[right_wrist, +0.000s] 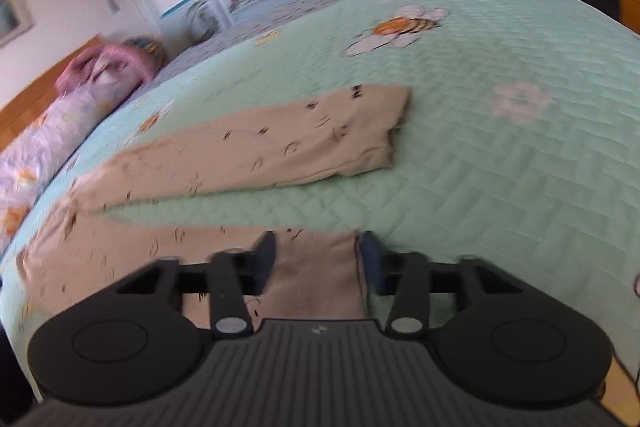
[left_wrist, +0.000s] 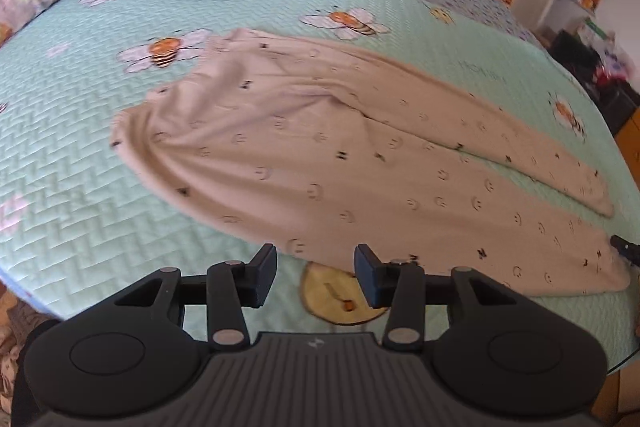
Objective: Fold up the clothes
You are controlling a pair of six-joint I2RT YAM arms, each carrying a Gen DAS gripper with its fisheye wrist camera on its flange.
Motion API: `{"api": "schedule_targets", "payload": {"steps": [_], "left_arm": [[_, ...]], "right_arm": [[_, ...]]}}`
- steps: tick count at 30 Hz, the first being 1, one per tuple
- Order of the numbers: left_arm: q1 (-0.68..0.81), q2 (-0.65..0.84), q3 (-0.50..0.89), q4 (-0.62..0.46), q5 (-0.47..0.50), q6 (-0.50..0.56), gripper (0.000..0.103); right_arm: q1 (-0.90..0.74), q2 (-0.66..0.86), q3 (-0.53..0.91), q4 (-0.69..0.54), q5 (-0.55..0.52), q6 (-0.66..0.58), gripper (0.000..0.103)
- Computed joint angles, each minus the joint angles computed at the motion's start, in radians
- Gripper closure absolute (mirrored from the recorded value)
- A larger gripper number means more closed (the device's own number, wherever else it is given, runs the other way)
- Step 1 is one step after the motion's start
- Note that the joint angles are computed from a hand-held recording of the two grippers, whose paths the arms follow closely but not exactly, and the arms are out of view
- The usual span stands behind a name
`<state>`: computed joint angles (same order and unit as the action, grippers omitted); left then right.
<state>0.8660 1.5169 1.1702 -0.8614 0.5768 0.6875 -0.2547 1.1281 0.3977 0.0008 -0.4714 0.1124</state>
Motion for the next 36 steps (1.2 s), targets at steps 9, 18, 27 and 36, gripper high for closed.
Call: {"api": "schedule_targets", "payload": {"steps": [9, 18, 27, 36], "left_arm": [[-0.055, -0.112, -0.066, 0.013, -0.047, -0.012, 0.058], [-0.019, -0.084, -0.040, -0.033, 0.004, 0.027, 0.057], [0.056, 0.011, 0.032, -0.090, 0.079, 0.050, 0.057], [0.164, 0.174, 0.177, -0.122, 0.113, 0.069, 0.057]], "right_arm": [[-0.073, 0.184, 0.005, 0.286, -0.040, 0.129, 0.090], [0.153, -0.272, -0.188, 0.154, 0.385, 0.358, 0.048], [0.881, -0.178, -0.070, 0.104, 0.938, 0.691, 0.042], [0.955, 0.425, 0.331, 0.099, 0.905, 0.849, 0.054]]}}
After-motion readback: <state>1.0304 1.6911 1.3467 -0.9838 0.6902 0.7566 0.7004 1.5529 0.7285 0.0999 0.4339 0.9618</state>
